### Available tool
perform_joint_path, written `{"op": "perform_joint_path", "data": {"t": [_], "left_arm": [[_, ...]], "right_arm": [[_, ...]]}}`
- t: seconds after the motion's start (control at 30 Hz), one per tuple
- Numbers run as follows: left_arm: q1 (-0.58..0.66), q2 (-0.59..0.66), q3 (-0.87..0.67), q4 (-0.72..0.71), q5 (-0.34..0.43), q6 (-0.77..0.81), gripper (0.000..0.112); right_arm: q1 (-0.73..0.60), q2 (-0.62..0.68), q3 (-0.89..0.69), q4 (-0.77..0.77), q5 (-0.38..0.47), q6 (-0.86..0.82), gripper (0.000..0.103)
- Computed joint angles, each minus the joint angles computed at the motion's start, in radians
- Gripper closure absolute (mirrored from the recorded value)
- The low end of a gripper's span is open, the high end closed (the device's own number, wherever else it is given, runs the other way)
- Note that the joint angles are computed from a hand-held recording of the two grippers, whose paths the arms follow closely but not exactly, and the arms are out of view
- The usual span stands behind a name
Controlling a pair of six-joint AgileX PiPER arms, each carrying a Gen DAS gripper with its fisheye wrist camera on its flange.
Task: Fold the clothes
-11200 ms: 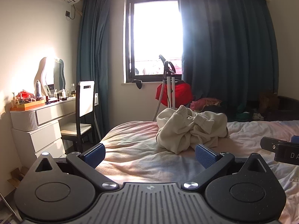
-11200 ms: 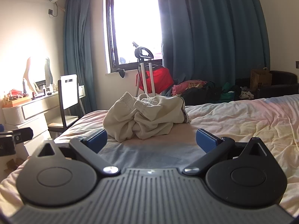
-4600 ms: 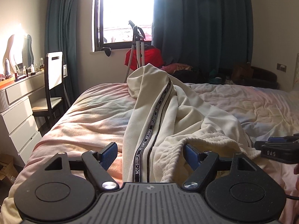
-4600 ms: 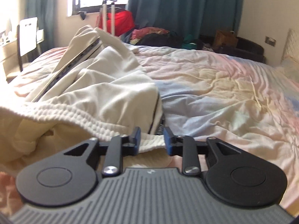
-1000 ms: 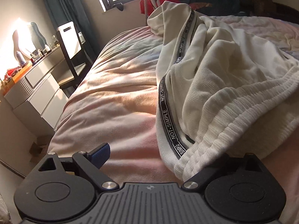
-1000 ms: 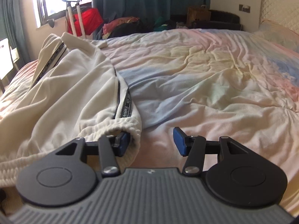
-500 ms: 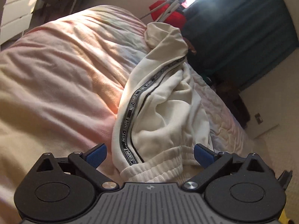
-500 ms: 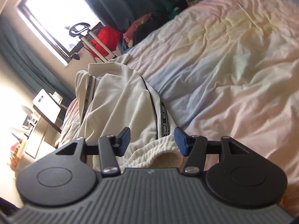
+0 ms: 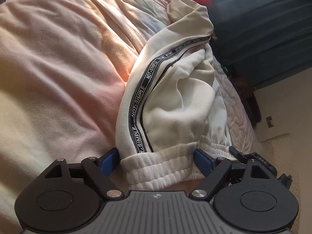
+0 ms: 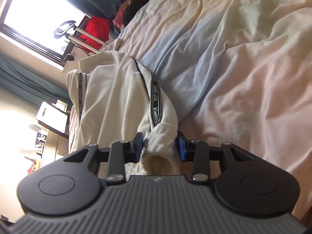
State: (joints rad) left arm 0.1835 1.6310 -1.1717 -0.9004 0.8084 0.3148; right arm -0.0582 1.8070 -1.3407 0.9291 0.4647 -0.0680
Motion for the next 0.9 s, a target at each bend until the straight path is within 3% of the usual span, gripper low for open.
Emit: {"op": "perform_joint_path", "data": {"t": [0.07,0.23,0.27,0.3,0.37,0.47,0.63,0.73,0.77,0.8,0.87,0.9], "left_arm": [[-0.025,-0.015,0.007,0.059,-0.045,-0.019,0.043],[0.018,-0.088,0.075,-0.092,-0.107,0.11,0.061],[0.042,-0.108,0.099,-0.172,-0.114,0.168,0.068],[0.061,-0.129,0.121,-0.242,-0.132,0.213,0.097],[0.111,-0.166,0.155,-0.351,-0.156,0.279,0.094],[0.183,-0.193,0.172,-0.416,-0.153,0.293,0.094],[0.141,-0.136,0.081,-0.088,-0.129,0.007,0.095],[0.107,-0.107,0.055,0.026,-0.127,-0.083,0.089],[0.113,-0.099,0.052,0.025,-0.106,-0.085,0.079],[0.12,-0.085,0.043,0.014,-0.08,-0.081,0.06],[0.139,-0.068,0.047,-0.035,-0.034,-0.05,0.048],[0.145,-0.062,0.055,-0.064,-0.021,-0.033,0.048]], "right_arm": [[0.013,-0.006,-0.009,-0.061,0.004,0.025,0.073],[0.024,-0.02,-0.007,-0.132,-0.01,0.081,0.081],[0.02,-0.026,0.007,-0.099,-0.017,0.058,0.082],[0.017,-0.036,0.023,-0.06,-0.025,0.024,0.082],[0.011,-0.058,0.058,0.028,-0.028,-0.063,0.082],[0.0,-0.063,0.083,0.166,0.062,-0.196,0.081],[0.015,-0.048,0.079,0.057,0.096,-0.049,0.079],[0.01,-0.047,0.081,0.046,0.09,-0.009,0.075],[0.008,-0.051,0.086,0.056,0.085,-0.014,0.075],[0.006,-0.054,0.091,0.067,0.081,-0.02,0.075],[0.007,-0.056,0.092,0.076,0.077,-0.027,0.072],[0.009,-0.056,0.092,0.08,0.073,-0.028,0.065]]}}
